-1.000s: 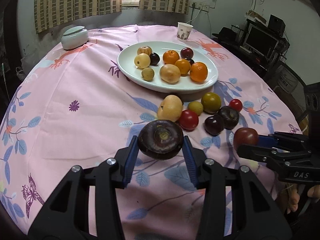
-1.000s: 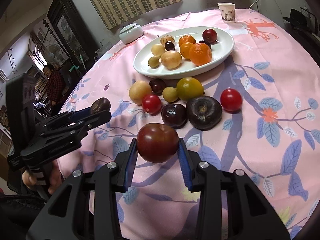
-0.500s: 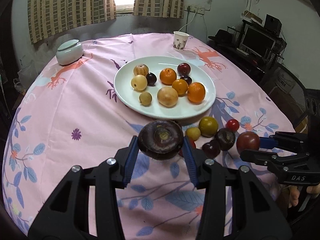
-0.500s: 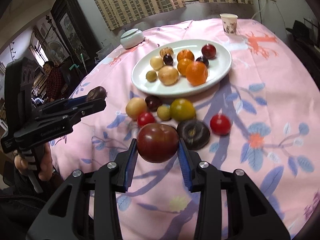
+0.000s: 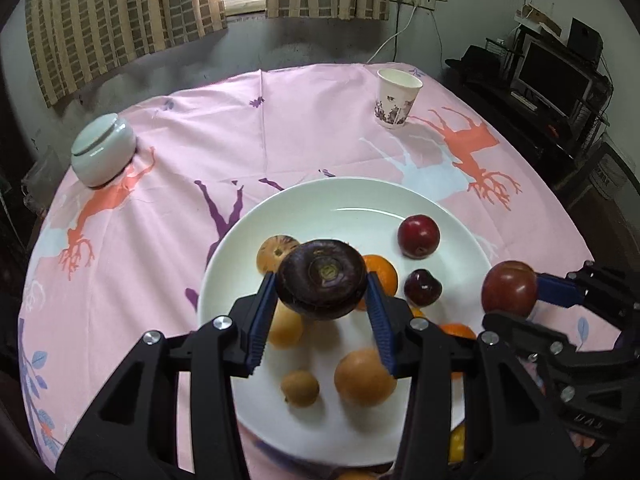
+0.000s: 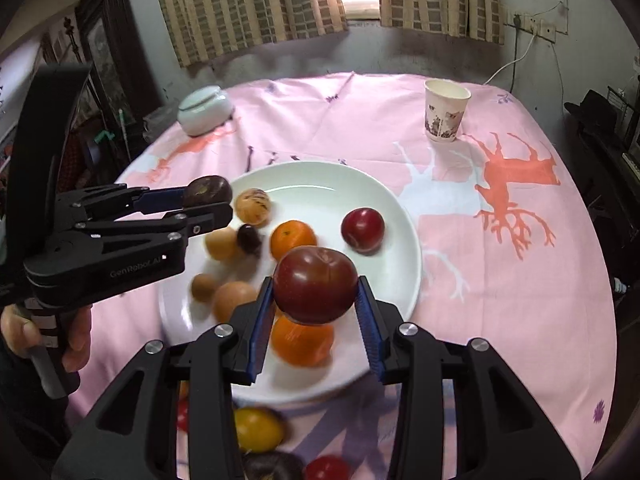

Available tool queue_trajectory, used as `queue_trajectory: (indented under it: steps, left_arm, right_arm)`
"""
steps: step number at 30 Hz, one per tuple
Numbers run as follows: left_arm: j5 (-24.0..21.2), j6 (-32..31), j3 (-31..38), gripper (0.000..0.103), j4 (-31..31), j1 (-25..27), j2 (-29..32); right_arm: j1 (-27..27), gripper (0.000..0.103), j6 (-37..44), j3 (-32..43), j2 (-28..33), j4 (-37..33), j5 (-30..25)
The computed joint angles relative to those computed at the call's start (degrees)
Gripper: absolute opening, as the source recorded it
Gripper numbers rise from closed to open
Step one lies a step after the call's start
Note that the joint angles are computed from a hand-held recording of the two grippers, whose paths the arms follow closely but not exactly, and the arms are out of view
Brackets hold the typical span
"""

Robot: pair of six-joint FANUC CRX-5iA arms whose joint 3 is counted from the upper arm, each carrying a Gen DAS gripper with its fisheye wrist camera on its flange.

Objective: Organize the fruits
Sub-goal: 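Place the dark red plum on the plate with the right tool while the left tool places its plum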

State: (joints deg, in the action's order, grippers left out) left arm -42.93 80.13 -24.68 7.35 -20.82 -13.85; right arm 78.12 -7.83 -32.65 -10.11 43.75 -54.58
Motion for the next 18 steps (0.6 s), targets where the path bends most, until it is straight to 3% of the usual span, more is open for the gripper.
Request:
queue_trajectory:
  steps: [4, 11, 13, 16, 17, 18]
  left_arm:
    - [0.7, -0.1, 2.1, 0.045, 0.7, -0.6, 4.2]
    - [0.2, 0.4, 4.4, 0.046, -0.3, -1.0, 7.6]
    - [-0.1, 1.0, 4.8, 0.047, -0.5, -0.8, 7.9]
    - [0.2, 1.0, 4.3, 0.065, -1.0, -0.5, 6.0]
    - [0.4, 0.5, 3.7, 0.073, -0.8, -0.3, 4.8]
    - [0.4, -0.2, 2.8, 0.075, -0.2, 0.1, 3.1]
  right_arm:
    - [-3.4, 0.041, 4.8, 1.2, 2.3, -2.9, 3.3]
    - [-5.5, 0.041, 8.2, 2.7, 5.1, -3.5, 4.4]
    - [-5.8, 0.046, 8.8, 3.2, 5.9, -3.5, 4.1]
    - [-4.6, 0.061, 6.4, 3.0, 5.8, -0.5, 1.1]
    - [-3.9, 0.062, 5.6, 2.8, 5.4, 0.6, -0.2]
    - [-3.0, 0.062, 4.9, 2.6, 4.8, 1.6, -1.7]
